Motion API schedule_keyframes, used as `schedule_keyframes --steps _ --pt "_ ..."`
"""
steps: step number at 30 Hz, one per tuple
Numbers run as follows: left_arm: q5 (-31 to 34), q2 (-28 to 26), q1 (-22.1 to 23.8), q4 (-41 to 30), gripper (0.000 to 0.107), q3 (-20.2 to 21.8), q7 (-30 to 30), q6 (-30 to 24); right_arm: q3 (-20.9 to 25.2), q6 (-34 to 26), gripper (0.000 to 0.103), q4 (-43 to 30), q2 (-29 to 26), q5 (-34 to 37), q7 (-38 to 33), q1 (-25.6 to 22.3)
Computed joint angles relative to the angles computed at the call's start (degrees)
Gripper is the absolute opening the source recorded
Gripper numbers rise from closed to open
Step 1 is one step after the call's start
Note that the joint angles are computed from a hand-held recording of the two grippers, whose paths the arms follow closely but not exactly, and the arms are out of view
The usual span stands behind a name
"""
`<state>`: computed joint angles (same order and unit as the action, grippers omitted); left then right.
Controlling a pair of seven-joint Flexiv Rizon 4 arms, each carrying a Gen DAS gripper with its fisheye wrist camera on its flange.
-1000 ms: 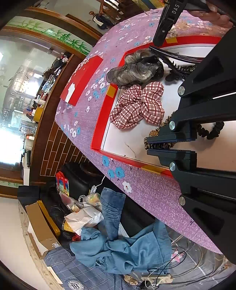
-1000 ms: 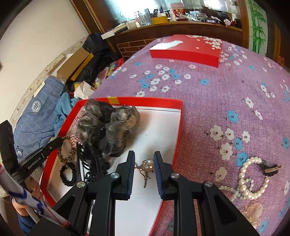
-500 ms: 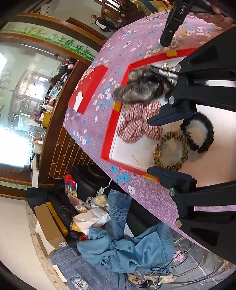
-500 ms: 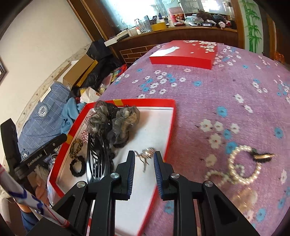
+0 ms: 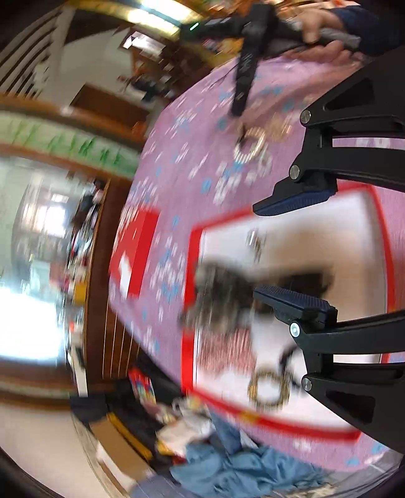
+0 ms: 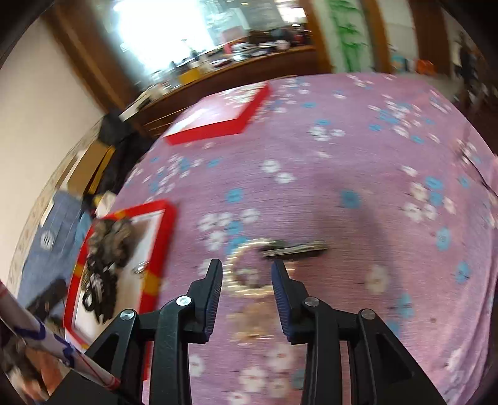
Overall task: Organize jewelry
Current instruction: 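Move the left tool to the clear flower clip while the right moves to the black barrette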
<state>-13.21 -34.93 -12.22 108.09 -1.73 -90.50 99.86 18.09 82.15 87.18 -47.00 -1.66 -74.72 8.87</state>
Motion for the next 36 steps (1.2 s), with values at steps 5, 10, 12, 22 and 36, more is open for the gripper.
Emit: schedule_keyframes --steps 5,10,12,22,36 --pt "0.91 -4.63 -0.86 -7.95 0.046 -5.51 3.7 -8.64 1.73 0.07 0.036 -2.85 -2.09 2.2 -0.59 -3.41" --pt "2.23 -11.25 -7.96 -19.04 0.057 -0.71 3.5 -17.32 8.36 -1.75 0.036 -7.32 -6.73 4.75 -4.17 -8.99" --pt "3.19 -13.84 -10.3 -23.3 0.06 2.21 1.59 -20.03 11.09 -3.22 0.039 -8.97 -8.34 6.65 -6.14 -10.89" --pt "9.35 -21.78 -14.13 -34.92 0.047 7.58 -7.78 -23.32 13.27 -4.82 0.046 -14.18 -11.34 14.4 -12.27 -11.52" --pt "6.18 -20.42 -20.63 -27.93 0.037 20.95 -19.61 -7.56 23.93 -28.69 0.048 -21.81 -14.51 23.59 -28.17 -17.52"
